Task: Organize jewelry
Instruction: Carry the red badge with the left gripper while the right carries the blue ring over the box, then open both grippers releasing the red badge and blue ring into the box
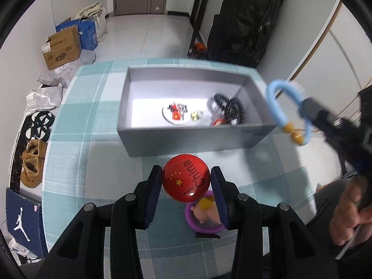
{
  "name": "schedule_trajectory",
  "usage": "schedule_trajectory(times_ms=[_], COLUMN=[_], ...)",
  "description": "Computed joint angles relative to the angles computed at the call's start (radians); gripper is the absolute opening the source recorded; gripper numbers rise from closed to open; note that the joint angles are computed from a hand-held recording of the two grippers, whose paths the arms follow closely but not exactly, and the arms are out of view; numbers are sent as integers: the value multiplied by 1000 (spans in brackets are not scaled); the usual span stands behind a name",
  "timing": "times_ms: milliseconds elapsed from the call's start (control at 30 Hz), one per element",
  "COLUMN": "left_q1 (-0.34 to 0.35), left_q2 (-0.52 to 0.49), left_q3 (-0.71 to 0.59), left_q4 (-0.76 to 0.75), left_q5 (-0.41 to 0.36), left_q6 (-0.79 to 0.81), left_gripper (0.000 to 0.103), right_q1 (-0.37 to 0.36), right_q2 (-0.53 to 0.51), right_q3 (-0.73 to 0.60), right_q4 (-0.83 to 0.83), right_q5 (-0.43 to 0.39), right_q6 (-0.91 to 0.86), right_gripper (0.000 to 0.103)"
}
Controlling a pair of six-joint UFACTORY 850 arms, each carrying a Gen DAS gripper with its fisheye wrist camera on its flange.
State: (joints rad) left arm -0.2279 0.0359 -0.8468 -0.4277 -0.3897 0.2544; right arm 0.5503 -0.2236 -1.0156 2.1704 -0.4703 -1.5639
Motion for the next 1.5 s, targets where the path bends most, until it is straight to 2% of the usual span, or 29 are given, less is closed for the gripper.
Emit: schedule_trajectory(times_ms=[333,633,1067,1300,1400,1433,1467,1500], left_q1=[28,56,115,136,134,133,136,140], left_q2=[24,-70,-187,-227,-239,-239,-241,-240], left_q3=[-15,-91,-165,-191,-206,-208,-210,-207], left_q4=[-315,-464,-657,-720,-684,-675,-677,-693], left_q5=[27,29,-87,-150,-162,-166,-173,-182], left_q6=[298,467,616,653,610,603,605,613], left_gripper=[37,37,37,37,38,40,51,63], right_q1=[9,5,-13,-11,-1,1,3,5], right_q2=[-39,-88,-169,-189,-186,-184,-180,-173], right_q3=[-47,-107,-198,-226,-233,-233,-229,-226], right_q4=[9,19,-112,-215,-245,-233,-212,-185], right_q5=[9,27,101,126,161,166,162,156], right_q6=[-8,-16,129,216,220,199,166,124], right_gripper=[7,7,7,7,10,10,13,20])
